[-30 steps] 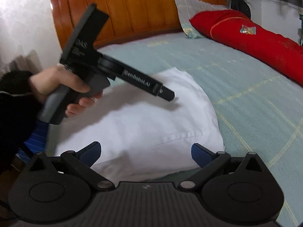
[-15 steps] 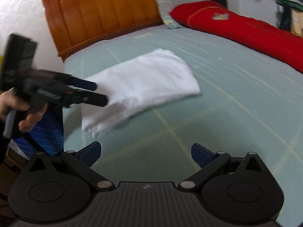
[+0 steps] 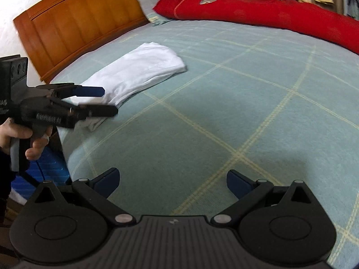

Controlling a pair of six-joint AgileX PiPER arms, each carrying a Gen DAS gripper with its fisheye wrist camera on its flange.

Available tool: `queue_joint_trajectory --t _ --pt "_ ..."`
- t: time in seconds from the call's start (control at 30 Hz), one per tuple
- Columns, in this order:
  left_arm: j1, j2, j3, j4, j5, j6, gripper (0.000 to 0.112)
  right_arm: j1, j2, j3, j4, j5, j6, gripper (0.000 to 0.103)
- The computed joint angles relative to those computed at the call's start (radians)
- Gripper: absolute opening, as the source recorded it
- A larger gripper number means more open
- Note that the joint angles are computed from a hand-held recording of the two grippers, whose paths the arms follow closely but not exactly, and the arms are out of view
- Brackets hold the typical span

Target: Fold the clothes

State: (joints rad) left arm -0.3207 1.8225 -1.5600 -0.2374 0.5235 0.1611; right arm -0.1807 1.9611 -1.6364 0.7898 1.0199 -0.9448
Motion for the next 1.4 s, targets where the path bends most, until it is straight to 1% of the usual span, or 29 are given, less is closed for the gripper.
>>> queue_joint_trajectory --t 0.03,0.07,0.13,0.2,0.27,0.33,0.37,0.47,0.5,0.57,0.67,0.7,0.77,0.83,0.9,0.93,1.07,1.17,1.23,1.3,1.33,1.4 --pt "0.009 0.03 -0.029 -0.038 0.033 0.009 0.093 -0.002 -0.002 0.001 0.003 -0.001 0.001 0.103" --pt "0.009 0.052 -0.049 -0.041 0.052 -0.002 0.094 -0.003 -0.005 0.004 0.007 0.001 -0.004 0.103" --pt "-0.016 0.061 -0.064 0.047 0.067 -0.037 0.095 -0.003 -0.013 0.012 0.013 -0.001 -0.016 0.103" --pt "-0.032 0.037 -0.071 0.081 0.086 0.008 0.095 0.002 -0.025 0.026 0.006 -0.018 -0.036 0.103" --pt "-0.024 0.014 -0.062 0.017 0.07 0.112 0.096 0.008 -0.027 0.032 -0.005 -0.028 -0.051 0.103" --pt "-0.01 0.026 -0.083 -0.03 0.054 0.147 0.096 0.013 -0.022 0.032 -0.006 -0.033 -0.045 0.103" --pt "-0.003 0.05 -0.111 -0.045 0.065 0.141 0.096 0.015 -0.018 0.03 -0.006 -0.033 -0.038 0.103" --pt "0.016 0.185 -0.278 -0.052 0.175 0.042 0.096 0.021 -0.021 0.038 -0.004 -0.032 -0.033 0.103" --pt "0.016 0.208 -0.309 -0.044 0.191 0.013 0.095 0.023 -0.027 0.044 -0.008 -0.033 -0.035 0.103" --pt "0.001 0.178 -0.273 -0.007 0.156 -0.031 0.095 0.025 -0.043 0.055 -0.02 -0.034 -0.046 0.103" --pt "-0.022 0.062 -0.138 0.042 0.071 -0.106 0.096 0.015 -0.065 0.074 -0.011 -0.034 -0.073 0.103" --pt "-0.035 0.022 -0.092 0.093 0.047 -0.163 0.097 0.011 -0.069 0.079 -0.004 -0.031 -0.079 0.103" --pt "-0.06 -0.038 -0.016 0.249 0.022 -0.318 0.098 0.006 -0.072 0.082 0.01 -0.022 -0.075 0.103" --pt "-0.062 -0.063 0.015 0.367 0.035 -0.433 0.1 0.001 -0.079 0.091 0.026 -0.009 -0.069 0.103" --pt "-0.056 -0.074 0.027 0.459 0.069 -0.534 0.1 -0.003 -0.094 0.107 0.042 0.006 -0.078 0.103" --pt "-0.053 -0.069 0.024 0.478 0.093 -0.573 0.1 -0.003 -0.105 0.117 0.044 0.007 -0.083 0.103" --pt "-0.052 -0.076 0.049 0.435 0.131 -0.576 0.1 0.007 -0.154 0.161 0.041 -0.013 -0.096 0.103" --pt "-0.097 -0.115 0.113 0.54 0.13 -0.69 0.1 0.026 -0.178 0.172 0.013 -0.019 -0.076 0.103" --pt "-0.134 -0.151 0.154 0.634 0.14 -0.807 0.1 0.038 -0.196 0.182 -0.002 -0.024 -0.068 0.103" --pt "-0.18 -0.176 0.176 0.755 0.184 -0.947 0.1 0.046 -0.21 0.191 -0.006 -0.03 -0.064 0.103" --pt "-0.21 -0.186 0.184 0.826 0.221 -1.014 0.1 0.05 -0.216 0.194 -0.011 -0.031 -0.056 0.103" --pt "-0.289 -0.199 0.189 0.972 0.343 -1.136 0.1 0.058 -0.227 0.198 -0.025 -0.039 -0.031 0.103"
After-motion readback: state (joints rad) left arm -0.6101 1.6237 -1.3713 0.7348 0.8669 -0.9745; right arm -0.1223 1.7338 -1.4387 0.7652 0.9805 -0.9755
